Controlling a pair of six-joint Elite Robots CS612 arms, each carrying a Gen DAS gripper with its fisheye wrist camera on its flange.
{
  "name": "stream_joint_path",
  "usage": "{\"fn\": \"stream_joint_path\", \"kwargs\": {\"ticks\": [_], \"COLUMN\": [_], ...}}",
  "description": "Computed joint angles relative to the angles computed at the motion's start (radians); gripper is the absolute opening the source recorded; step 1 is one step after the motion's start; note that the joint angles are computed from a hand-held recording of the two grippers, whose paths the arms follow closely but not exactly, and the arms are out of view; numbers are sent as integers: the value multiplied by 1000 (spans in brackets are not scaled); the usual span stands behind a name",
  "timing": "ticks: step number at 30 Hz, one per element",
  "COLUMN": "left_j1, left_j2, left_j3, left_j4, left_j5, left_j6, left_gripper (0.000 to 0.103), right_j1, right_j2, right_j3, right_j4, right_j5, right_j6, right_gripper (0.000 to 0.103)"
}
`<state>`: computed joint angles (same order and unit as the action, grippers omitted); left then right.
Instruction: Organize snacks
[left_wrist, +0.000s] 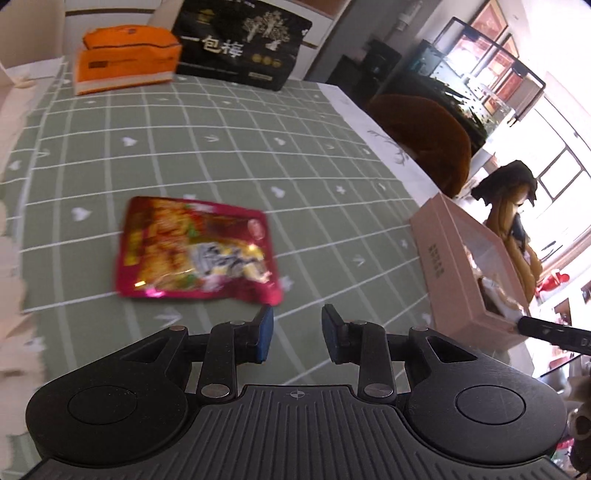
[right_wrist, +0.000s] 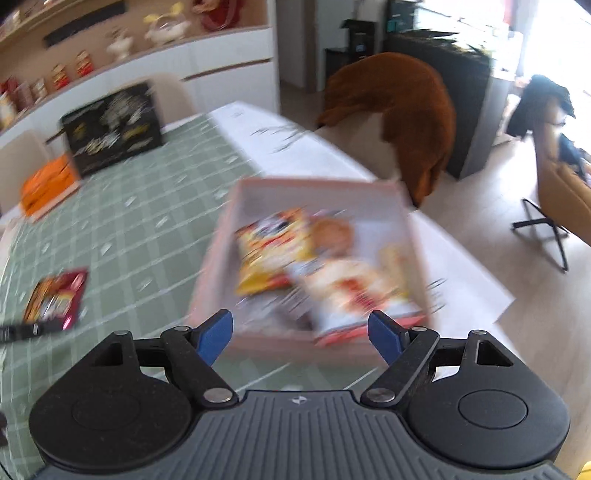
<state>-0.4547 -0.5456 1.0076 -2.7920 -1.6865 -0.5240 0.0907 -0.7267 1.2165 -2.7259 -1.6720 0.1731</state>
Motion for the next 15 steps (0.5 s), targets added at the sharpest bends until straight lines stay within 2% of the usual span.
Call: {"fn": "stream_joint_path", "kwargs": {"ticks": [3,7,10,12,15], "left_j1": [-3,-3,3,6,13], "left_j2": [-41,-83,-94,-99,-111], "left_j3": [61,128,148,158,179], "left_j4": [15,-2,-41,-66,-104], "left_j5": [48,123,205,263,309], "left_j6": [18,-41,-88,-105,-119], "left_gripper": [33,33,33,33,33], "right_j1": [23,51,78,98,127], "right_j2": [20,75,152,217,330], "right_j3": [-43,-158,-302,-426,-637], "right_j4": [66,184,297,380,498], "right_j5": [82,226,290,293,289], "right_j6": [-17,-48,-54,-55,-43], "right_gripper": [82,85,85,85,85]}}
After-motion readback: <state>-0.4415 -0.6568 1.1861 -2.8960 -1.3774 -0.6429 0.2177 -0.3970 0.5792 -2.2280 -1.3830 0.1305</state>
